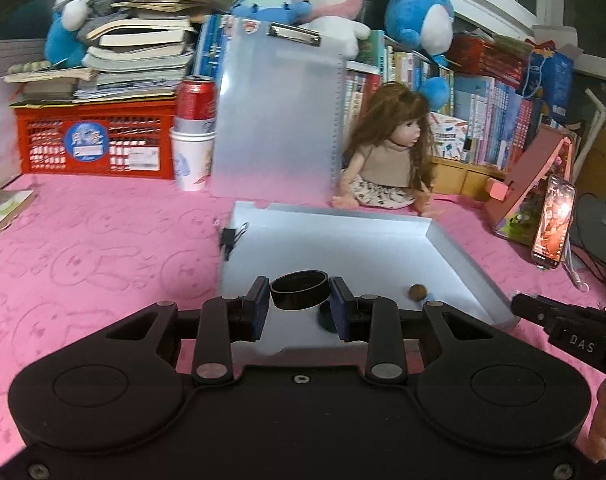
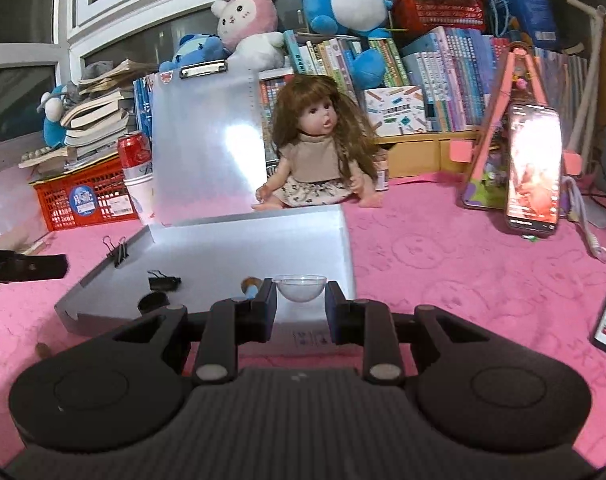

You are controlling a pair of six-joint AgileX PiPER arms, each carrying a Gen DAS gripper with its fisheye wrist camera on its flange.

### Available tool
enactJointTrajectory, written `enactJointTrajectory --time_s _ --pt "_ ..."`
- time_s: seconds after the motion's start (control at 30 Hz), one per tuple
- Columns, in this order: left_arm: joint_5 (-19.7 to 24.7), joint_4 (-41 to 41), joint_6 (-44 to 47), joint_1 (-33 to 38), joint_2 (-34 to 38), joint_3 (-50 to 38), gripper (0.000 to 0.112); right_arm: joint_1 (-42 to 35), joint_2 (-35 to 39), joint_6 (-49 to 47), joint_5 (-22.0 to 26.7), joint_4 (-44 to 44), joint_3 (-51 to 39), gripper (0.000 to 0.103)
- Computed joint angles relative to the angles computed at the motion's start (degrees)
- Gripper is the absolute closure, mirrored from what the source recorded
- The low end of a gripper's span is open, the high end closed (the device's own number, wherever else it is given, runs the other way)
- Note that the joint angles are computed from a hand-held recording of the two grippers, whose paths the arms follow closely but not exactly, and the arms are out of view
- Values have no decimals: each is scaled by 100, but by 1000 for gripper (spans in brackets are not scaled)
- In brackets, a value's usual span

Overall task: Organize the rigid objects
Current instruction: 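Carry the black ring and the clear dome down into the white box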

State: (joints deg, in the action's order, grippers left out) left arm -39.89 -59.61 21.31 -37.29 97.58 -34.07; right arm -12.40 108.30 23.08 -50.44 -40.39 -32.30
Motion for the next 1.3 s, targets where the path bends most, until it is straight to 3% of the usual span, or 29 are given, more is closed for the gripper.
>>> enactJointTrajectory --time_s 0.33,0.7,0.87,1.3 --pt "768 130 562 586 623 -1195 81 299 159 898 591 -556 -825 73" --pt "2457 -965 1972 1547 1618 -3000 81 593 1005 4440 1546 -3424 -3024 73" --pt "2433 -1866 2882 1558 2040 -3471 81 787 1353 5575 1752 -4330 -3709 73" --pt "2332 -2673 3752 1532 2446 -3767 81 1110 1712 6214 2205 -5036 -4232 72"
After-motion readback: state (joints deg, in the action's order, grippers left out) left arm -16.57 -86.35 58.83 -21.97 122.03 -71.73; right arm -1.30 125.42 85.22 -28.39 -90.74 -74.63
